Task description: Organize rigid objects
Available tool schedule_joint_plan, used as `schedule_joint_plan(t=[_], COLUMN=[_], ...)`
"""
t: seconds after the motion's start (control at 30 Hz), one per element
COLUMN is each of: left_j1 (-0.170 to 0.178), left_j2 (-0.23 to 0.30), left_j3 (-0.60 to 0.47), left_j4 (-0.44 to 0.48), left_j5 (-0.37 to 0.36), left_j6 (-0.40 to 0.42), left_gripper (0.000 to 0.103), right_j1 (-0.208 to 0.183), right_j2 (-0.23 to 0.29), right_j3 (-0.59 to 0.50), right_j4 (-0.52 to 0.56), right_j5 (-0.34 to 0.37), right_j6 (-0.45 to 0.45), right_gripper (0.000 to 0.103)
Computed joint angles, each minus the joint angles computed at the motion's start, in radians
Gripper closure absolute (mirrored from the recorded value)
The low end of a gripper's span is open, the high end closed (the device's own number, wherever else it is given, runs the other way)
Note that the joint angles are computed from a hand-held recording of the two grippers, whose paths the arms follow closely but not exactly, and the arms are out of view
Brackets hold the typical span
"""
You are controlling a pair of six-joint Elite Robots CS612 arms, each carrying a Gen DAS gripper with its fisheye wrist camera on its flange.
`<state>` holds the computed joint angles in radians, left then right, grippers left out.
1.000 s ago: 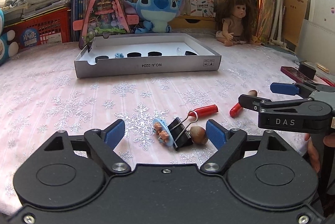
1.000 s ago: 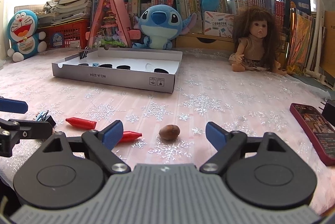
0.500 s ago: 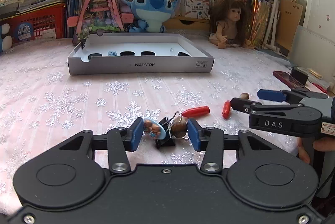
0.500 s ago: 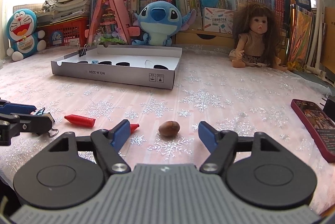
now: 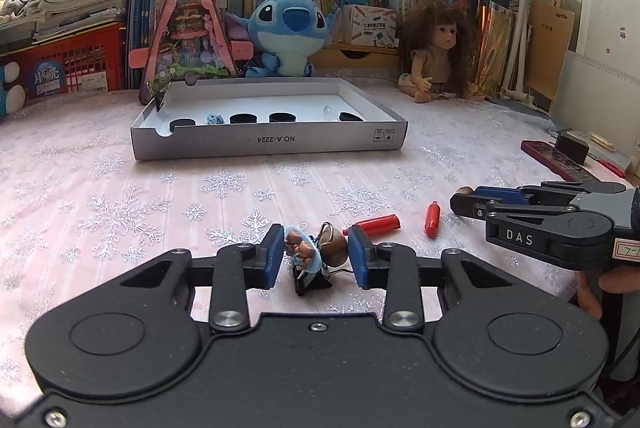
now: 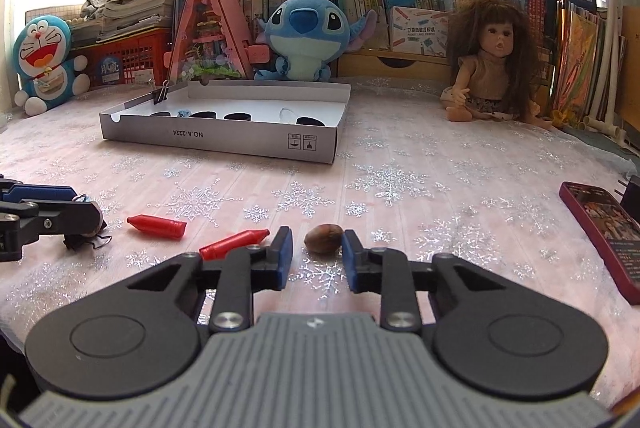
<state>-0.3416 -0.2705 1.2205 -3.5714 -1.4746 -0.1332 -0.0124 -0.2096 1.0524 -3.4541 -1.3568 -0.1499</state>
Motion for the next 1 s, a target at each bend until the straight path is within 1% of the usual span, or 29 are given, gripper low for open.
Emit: schedule_joint_plan(t=[0.07,0.5,0.53,0.57,0.6,0.73,0.77,0.83,0.87,1.0], left_j1=[-0.001,-0.004,-0.004,-0.005,-0.005,-0.009,-0.009,-0.009,-0.009,-0.009], left_j2=[0.0,-0.002,-0.002,-0.003,-0.003,-0.002,-0.002,-0.002,-0.002,-0.008], left_j3=[0.001,0.008,0.009,0.011,0.012,0.014,0.014,0.016,0.017,0.033], left_j4=[-0.002,-0.014,-0.015,-0.017,-0.018,-0.025,-0.028,-0.03,-0.03,-0.044], left_j5=[0.001,0.01,0.01,0.012,0.014,0.035,0.036,0.042,0.047,0.089], left_j6=[0.001,0.021,0.023,0.025,0.027,0.034,0.037,0.041,0.044,0.065], left_gripper=[0.071,0.072,0.072,0.072,0.071,0.071,0.071,0.07,0.068,0.068], right_j1=[0.0,0.001,0.001,0.001,0.002,0.004,0.004,0.004,0.005,0.005], right_j2=[-0.001,0.001,0.002,0.002,0.003,0.007,0.007,0.008,0.009,0.012], right_j3=[0.002,0.002,0.001,0.0,-0.002,-0.01,-0.012,-0.014,-0.016,-0.021], right_j4=[-0.004,0.003,0.001,0.0,0.0,0.0,0.001,0.0,0.0,-0.004], right_j5=[0.002,0.0,-0.001,-0.003,-0.005,-0.017,-0.017,-0.017,-0.017,-0.021], right_j6=[0.0,0.002,0.005,0.007,0.008,0.016,0.016,0.016,0.016,0.024], right_gripper=[0.073,0.073,0.073,0.068,0.066,0.064,0.059,0.053,0.053,0.053])
